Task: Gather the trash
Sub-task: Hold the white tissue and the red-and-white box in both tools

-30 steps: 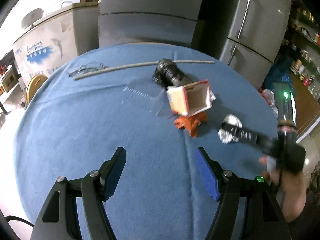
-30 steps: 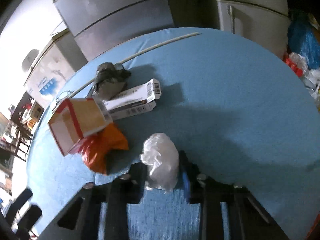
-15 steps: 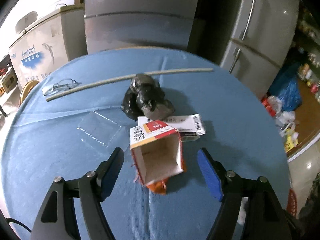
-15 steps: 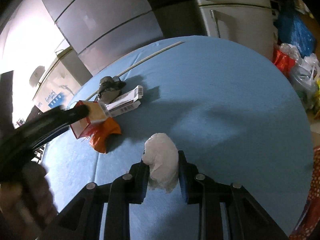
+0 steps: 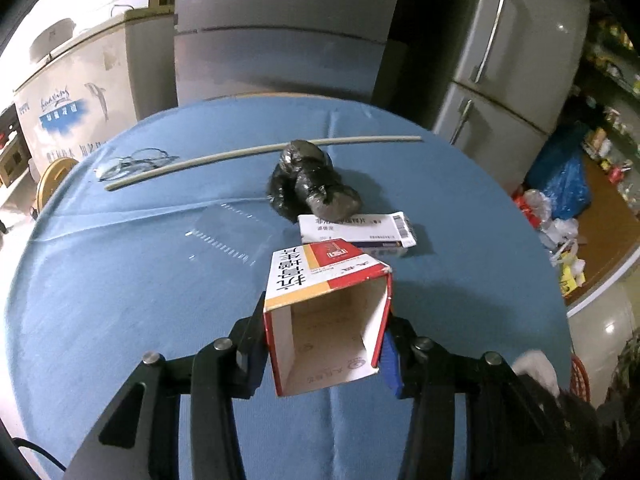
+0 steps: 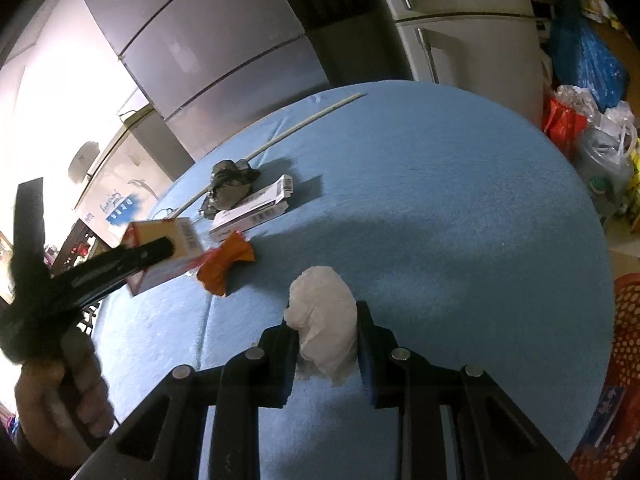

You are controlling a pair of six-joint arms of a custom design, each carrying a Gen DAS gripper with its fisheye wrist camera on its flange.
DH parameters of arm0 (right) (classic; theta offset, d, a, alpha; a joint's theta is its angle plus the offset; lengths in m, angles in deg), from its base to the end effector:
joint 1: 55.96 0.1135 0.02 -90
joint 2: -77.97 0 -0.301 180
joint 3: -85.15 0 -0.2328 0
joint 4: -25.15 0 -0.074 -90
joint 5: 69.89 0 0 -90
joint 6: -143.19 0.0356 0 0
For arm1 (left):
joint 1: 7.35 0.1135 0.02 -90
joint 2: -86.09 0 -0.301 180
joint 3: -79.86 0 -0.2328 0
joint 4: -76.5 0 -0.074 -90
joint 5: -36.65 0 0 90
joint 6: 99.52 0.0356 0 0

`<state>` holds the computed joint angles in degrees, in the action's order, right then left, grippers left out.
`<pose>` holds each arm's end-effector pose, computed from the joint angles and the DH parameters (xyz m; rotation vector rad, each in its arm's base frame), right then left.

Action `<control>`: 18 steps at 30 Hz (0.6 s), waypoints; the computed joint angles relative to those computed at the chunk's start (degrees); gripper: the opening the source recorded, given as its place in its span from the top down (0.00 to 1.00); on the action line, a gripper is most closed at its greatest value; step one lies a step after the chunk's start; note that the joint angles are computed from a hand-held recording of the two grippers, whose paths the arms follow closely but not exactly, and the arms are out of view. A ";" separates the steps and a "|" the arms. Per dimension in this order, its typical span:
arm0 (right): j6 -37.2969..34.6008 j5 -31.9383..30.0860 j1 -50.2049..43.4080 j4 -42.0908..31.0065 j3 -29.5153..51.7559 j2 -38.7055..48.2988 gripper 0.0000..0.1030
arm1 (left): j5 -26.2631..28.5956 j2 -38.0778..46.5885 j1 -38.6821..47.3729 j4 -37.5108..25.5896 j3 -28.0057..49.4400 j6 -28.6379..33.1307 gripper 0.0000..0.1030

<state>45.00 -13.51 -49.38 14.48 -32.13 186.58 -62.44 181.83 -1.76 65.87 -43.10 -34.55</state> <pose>0.3307 0.0580 0.1451 -0.5374 2.4100 0.7325 0.3009 0.0351 0.1846 -0.7067 2.3120 0.0381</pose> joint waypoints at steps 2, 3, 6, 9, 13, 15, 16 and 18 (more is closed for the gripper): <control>-0.27 -0.15 -0.08 0.26 -1.52 -1.35 0.73 | -0.03 -4.62 -0.16 0.54 -4.17 -0.31 0.53; -0.43 -0.33 -0.27 0.30 -2.22 -2.01 0.73 | -0.03 -6.44 -0.29 0.40 -5.49 -0.50 0.53; -0.85 -0.59 -0.49 0.46 -4.37 -4.03 0.73 | -0.62 -10.54 -1.11 0.21 -9.23 -0.51 0.53; -1.39 -0.74 -0.65 0.63 -6.58 -6.18 0.73 | -2.45 -13.52 -2.58 -1.37 -11.58 -1.04 0.53; -2.31 -0.71 -0.97 0.84 -9.59 -8.79 0.73 | -4.37 -15.94 -3.82 -3.04 -13.61 -1.97 0.53; -2.71 -0.46 -1.15 0.97 -11.01 -10.03 0.73 | -4.38 -16.89 -4.04 -3.69 -14.48 -2.51 0.53; -2.85 -0.38 -1.26 0.99 -11.50 -10.49 0.73 | -4.45 -17.09 -4.18 -3.85 -14.72 -2.73 0.53; -3.04 -0.33 -1.58 0.95 -12.54 -11.71 0.73 | -4.95 -18.07 -4.72 -4.45 -15.43 -3.23 0.53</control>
